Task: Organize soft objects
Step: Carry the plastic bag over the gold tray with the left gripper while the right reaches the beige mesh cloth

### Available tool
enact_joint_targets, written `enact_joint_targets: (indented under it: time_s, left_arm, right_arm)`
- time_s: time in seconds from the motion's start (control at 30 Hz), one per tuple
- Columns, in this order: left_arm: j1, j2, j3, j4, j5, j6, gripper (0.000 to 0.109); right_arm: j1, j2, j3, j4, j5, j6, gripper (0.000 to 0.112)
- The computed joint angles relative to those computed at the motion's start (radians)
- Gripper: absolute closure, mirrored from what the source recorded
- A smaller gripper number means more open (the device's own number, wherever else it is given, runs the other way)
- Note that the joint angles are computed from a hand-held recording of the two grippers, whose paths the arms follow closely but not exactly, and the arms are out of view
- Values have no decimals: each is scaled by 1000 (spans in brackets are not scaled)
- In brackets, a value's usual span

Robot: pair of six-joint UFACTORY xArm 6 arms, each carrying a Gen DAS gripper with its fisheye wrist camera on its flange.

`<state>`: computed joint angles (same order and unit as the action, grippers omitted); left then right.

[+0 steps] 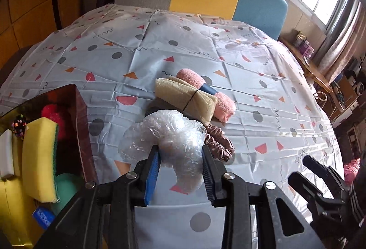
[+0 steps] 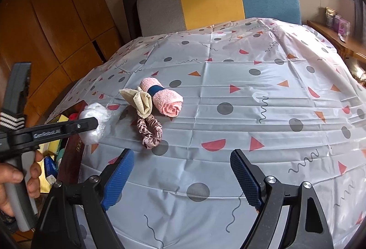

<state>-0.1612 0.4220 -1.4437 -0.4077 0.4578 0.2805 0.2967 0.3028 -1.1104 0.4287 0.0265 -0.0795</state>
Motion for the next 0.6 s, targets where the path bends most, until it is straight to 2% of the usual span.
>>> enact_joint_targets:
  time_s: [0.13, 0.23, 0.3, 0.4, 0.5, 0.6]
  left_arm:
    - [-8, -143, 178, -23, -108, 89, 74]
    - [-2, -213, 266, -41, -154, 134, 74]
    - [8, -259, 320, -79, -173, 182, 74]
    - [29, -309, 378, -136, -184, 239, 74]
    - [56, -351, 419, -193, -183, 292, 74]
    - [83, -383, 454, -228, -193, 321, 74]
  right_arm:
    - [6, -1, 1, -14, 2, 6, 26]
    - [11, 2, 0, -41, 2, 23, 26]
    - [20, 5, -4, -12, 5, -7, 26]
    - [26, 18, -17, -66, 5, 40, 27]
    - [51, 46, -71, 15, 31, -50, 29]
    - [59, 98, -161, -56, 74, -29, 30]
